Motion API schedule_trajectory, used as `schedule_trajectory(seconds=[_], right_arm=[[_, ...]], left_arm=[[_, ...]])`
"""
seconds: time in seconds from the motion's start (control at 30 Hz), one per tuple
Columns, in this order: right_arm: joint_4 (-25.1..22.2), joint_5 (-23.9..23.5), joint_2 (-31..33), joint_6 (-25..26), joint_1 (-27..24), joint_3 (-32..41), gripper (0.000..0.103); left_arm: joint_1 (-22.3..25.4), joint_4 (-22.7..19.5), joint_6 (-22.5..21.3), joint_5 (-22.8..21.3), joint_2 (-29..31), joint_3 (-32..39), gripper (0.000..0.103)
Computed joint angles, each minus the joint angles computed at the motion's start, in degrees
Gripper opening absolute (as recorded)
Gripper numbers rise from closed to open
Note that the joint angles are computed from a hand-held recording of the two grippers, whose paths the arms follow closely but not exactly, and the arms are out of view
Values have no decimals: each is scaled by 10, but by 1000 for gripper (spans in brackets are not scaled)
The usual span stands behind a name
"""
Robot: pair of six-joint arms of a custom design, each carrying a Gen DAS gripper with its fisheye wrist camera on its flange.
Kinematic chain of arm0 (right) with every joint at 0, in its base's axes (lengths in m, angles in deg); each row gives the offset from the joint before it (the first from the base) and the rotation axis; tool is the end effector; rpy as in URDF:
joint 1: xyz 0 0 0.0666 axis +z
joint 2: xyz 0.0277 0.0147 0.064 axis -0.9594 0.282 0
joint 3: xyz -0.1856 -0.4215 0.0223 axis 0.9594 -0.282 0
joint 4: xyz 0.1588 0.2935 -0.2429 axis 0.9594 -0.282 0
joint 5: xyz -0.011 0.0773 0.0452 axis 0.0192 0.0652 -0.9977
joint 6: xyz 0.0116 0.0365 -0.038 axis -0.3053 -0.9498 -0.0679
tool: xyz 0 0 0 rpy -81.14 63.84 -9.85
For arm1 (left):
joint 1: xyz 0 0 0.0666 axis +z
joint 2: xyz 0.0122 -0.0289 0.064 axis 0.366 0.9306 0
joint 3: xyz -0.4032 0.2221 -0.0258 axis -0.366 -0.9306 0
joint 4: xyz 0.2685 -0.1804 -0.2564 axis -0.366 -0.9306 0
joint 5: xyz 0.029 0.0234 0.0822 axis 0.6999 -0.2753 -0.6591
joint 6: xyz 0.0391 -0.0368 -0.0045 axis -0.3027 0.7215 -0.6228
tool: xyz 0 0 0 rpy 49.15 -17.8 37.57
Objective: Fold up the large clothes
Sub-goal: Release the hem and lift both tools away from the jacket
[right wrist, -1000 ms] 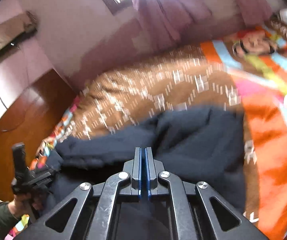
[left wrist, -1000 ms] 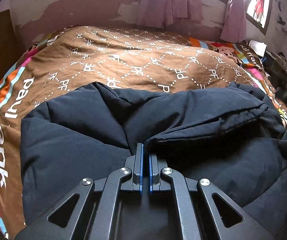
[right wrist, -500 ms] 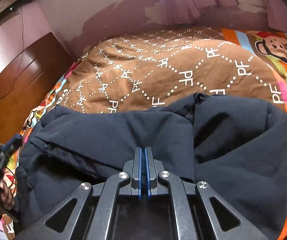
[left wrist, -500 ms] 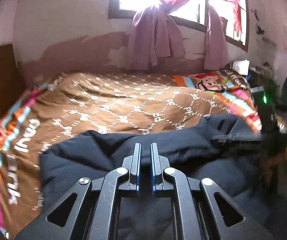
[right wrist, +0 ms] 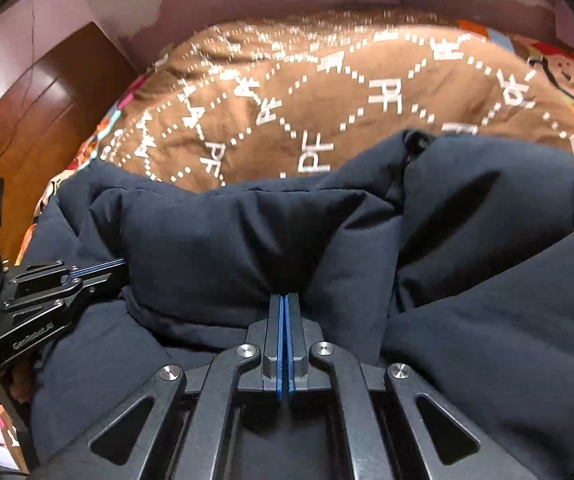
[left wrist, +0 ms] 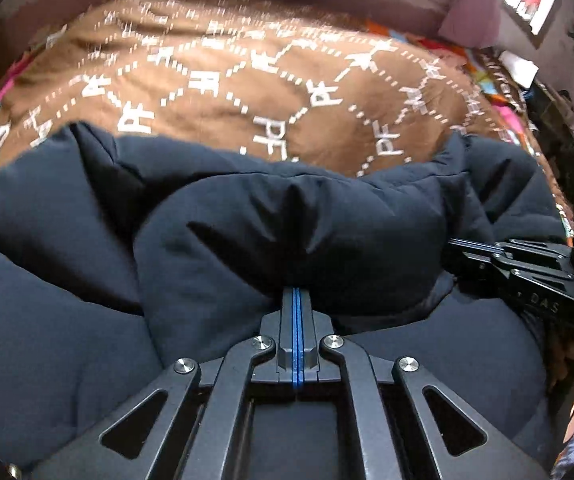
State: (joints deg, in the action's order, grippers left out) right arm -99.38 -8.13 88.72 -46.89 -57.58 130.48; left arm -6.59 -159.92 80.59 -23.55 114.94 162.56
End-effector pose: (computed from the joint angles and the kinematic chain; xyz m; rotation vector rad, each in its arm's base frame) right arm 0.4831 0.1428 0.5356 0.0593 2.5471 0.4058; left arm 0.5631 -0.3081 0.5184 0.7097 2.6168 -0.3983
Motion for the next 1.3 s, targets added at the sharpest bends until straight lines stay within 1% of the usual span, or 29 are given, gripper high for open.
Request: schedule_trajectory(seconds=[0.07,0.1,0.13,0.2,0.3,0.33,0.37,0.43,0.47,0.5,0.53,0.57,0.6,0.63,0.67,0.7,0.73,0.77,0.83,0.87,0.93,0.97,1.0,1.1,1.23,1.3], right_arm=[[-4,-1,9,0,-1,3,0],[-7,10,13,2,2,4,0],[-11,22,14,7,6,6,0],[-6,47,8,15,16,2,0],[26,52,-16,8,19,-19,5],[37,55,-23,6,20,-25,12],[51,59,-34,6,23,-33,16],[72,80,-52,3,32,-43,36],[81,93,-60,2,38,-46,41],[92,109,-70,2,43,-50,47],[104,125,-81,3,49,-55,48],[109,143,-88,3,54,-57,48],[108,172,-95,1,62,-58,51],[109,196,-103,0,69,-60,57],[113,210,-108,0,75,-61,60],[119,221,-115,-1,79,-63,66],[121,231,-125,-2,83,-66,72],[121,241,-134,-3,88,-68,74],[117,255,-145,-8,95,-67,85],[115,259,-150,-9,97,-65,89],[109,274,-163,-15,108,-62,102],[104,281,-170,-19,115,-58,103],[103,285,-177,-19,120,-57,103],[101,301,-193,-21,138,-52,103],[72,371,-214,-38,188,-39,103],[49,415,-223,-53,216,-32,103]], left_arm=[[-7,5,-2,-23,1,-2,2],[-12,22,-11,-40,-8,-15,2],[-15,38,-17,-47,-15,-27,2],[-12,75,-10,-39,-36,-57,2],[-3,98,22,-19,-56,-78,2],[-2,103,33,-19,-62,-82,2],[-1,111,47,-17,-68,-87,3],[-2,126,69,-27,-82,-97,3],[-4,133,78,-35,-90,-102,5],[-7,138,84,-43,-96,-103,10],[-9,148,93,-55,-107,-110,22],[-12,153,99,-63,-112,-110,31],[-14,166,107,-71,-123,-117,47],[-16,180,119,-79,-134,-122,58],[-17,192,127,-82,-144,-128,61],[-19,198,131,-83,-149,-128,62],[-20,200,134,-84,-158,-129,63],[-22,198,134,-88,-161,-126,63],[-28,190,136,-104,-169,-119,77],[-32,191,138,-110,-174,-118,80],[-38,198,143,-113,-190,-123,90],[-41,202,144,-114,-200,-126,94],[-44,203,144,-117,-207,-127,100],[-53,222,144,-134,-237,-140,101],[-68,239,148,-172,-272,-155,101],[-79,228,145,-189,-281,-154,101]])
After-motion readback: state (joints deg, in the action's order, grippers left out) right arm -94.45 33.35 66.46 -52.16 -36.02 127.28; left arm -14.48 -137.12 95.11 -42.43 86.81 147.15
